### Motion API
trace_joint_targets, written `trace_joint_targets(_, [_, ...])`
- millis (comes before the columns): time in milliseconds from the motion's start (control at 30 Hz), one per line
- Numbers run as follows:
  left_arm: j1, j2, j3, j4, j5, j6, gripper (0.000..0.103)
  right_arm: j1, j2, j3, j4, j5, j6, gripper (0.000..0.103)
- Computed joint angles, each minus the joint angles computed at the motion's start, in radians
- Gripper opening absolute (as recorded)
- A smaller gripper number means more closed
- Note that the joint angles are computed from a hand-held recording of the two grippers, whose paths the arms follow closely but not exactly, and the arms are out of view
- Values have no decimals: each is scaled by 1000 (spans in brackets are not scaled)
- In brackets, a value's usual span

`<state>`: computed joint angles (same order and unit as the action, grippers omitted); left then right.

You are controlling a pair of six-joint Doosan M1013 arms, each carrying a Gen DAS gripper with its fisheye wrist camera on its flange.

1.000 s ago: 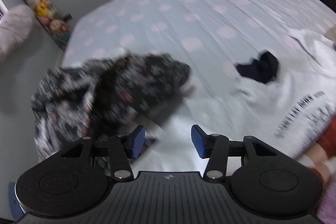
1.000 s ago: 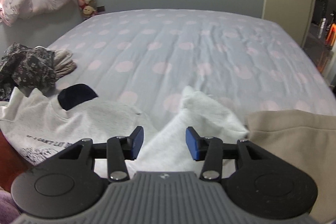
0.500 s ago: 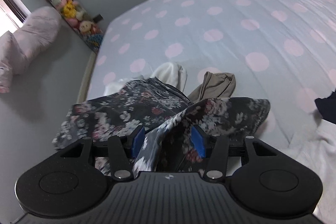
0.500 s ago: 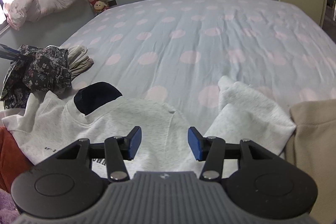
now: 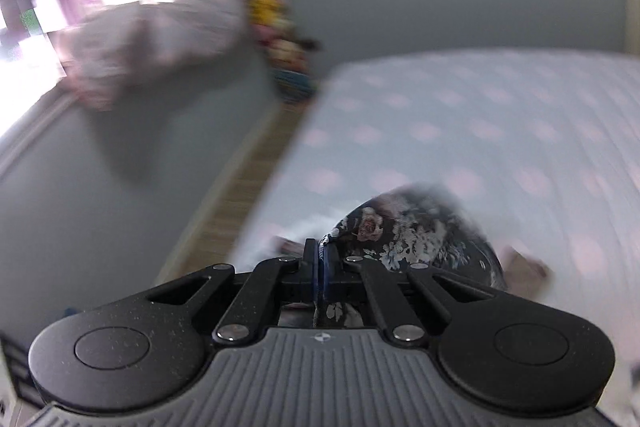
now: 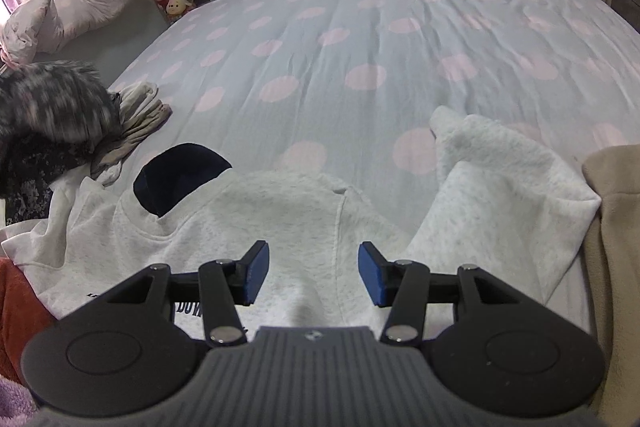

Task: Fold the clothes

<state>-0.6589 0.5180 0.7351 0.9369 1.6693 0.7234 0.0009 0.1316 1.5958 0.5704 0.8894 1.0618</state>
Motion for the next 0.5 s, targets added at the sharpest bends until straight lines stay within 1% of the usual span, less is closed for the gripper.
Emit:
trace_joint_targets(133, [14,-2,4,113,108,-57,0,5,7,-5,-5,-4,6,53])
trace_joint_targets(200, [27,-1,16,80,149,-60,0,6,9,-6,-6,-6,11,53])
trace_joint_targets(267, [36,-11,49,9,151,-85,1,5,11,-7,2,-3,7,53])
trace_joint_targets(333, [35,-28,98,-46,127,-132,1,3,12,-6,16,0,-4,56])
trace_joint_targets(400, [24,-55,160,-60,75,-176,3,5,9,-5,19,-9,-19,65])
trace_joint_targets(433, [17,-71,191,-59,48,-200,11,7,6,-3,12,-21,-23,69])
trace_joint_targets(467, [9,-83,212,-59,29,-219,24,9,5,-3,2,-29,-25,69])
trace_joint_targets(500, [1,-95,231,-58,13,-237,31,10,4,-4,-5,-33,-26,69])
